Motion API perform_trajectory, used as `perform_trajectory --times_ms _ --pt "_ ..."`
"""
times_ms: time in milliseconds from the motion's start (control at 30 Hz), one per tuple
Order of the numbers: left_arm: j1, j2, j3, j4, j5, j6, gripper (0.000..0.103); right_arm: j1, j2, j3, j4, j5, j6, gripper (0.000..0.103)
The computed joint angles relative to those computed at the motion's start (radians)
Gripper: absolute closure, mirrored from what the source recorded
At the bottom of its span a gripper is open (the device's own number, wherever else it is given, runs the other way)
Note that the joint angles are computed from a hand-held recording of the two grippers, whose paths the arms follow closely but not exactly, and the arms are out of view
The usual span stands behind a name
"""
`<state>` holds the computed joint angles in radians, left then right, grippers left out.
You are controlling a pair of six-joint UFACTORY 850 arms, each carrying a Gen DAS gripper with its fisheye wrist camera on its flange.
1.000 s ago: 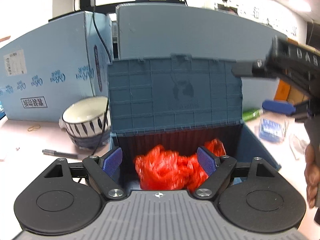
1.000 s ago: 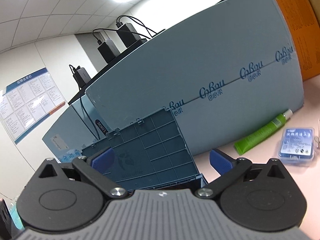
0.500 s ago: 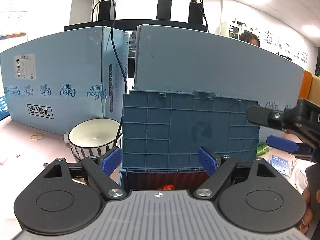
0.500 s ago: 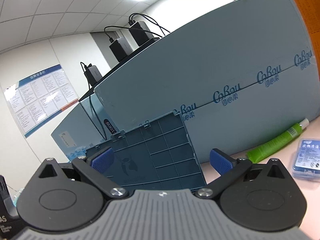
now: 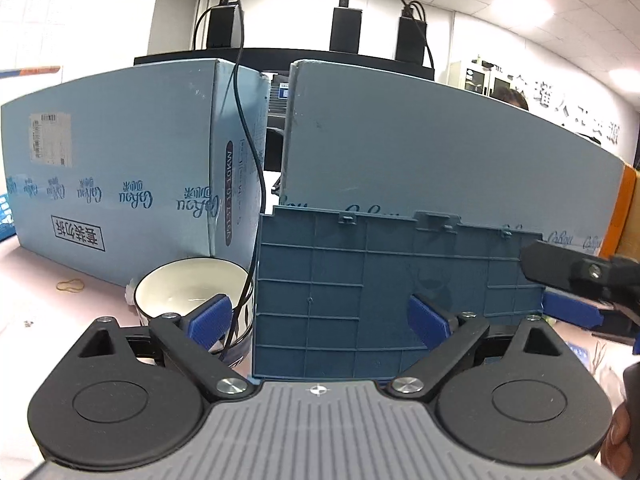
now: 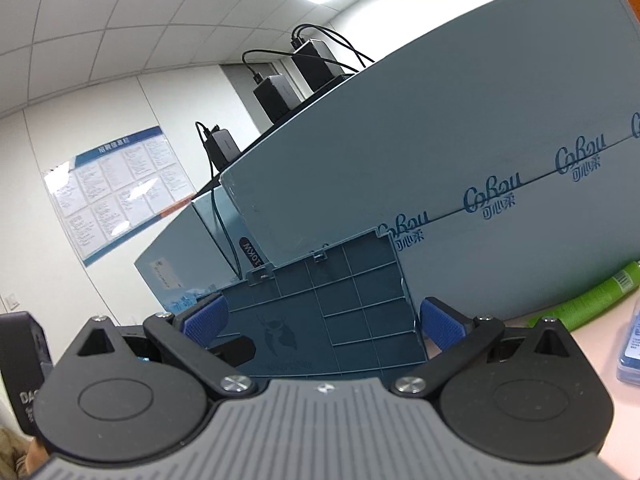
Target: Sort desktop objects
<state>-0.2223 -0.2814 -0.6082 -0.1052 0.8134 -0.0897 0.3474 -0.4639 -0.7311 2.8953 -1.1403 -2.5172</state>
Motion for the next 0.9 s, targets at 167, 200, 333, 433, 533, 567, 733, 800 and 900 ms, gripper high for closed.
perform_trajectory --times_ms 167,200,333,433,533,567,733,800,900 --pt "0.034 -0.017 -0.02 0.124 -0.012 -0.094 0.006 -0.013 -0.005 -0.006 -0.037 -0.005 -0.001 0.0" --pt "0.037 -0.017 -0.021 0.141 -0.011 -0.108 0.006 -0.01 -0.003 -0.008 -0.032 0.004 -0.011 0.0" --pt "0.042 -0.015 -0.02 0.183 -0.01 -0.138 0.005 0.006 -0.001 -0.014 0.012 0.023 -0.066 0.0" --pt "0.044 -0.013 -0.017 0.192 -0.007 -0.141 0.004 0.021 0.004 -0.031 0.043 0.093 -0.112 0.0" --pt "0.044 -0.011 -0.016 0.196 -0.012 -0.151 0.003 0.015 0.0 -0.029 0.012 0.067 -0.091 0.0" --pt "0.046 -0.009 -0.013 0.206 -0.007 -0.162 0.001 0.012 -0.001 -0.025 0.005 0.046 -0.079 0.0" --pt "0.047 0.004 -0.002 0.215 -0.008 -0.176 0.001 0.001 0.005 -0.012 -0.023 0.03 -0.036 0.0" --pt "0.044 0.01 0.004 0.205 -0.007 -0.169 0.001 0.0 0.009 -0.008 -0.025 0.03 -0.022 0.0" --pt "0.037 0.021 0.013 0.19 -0.01 -0.152 0.001 0.001 0.018 -0.002 -0.028 0.042 0.005 0.0"
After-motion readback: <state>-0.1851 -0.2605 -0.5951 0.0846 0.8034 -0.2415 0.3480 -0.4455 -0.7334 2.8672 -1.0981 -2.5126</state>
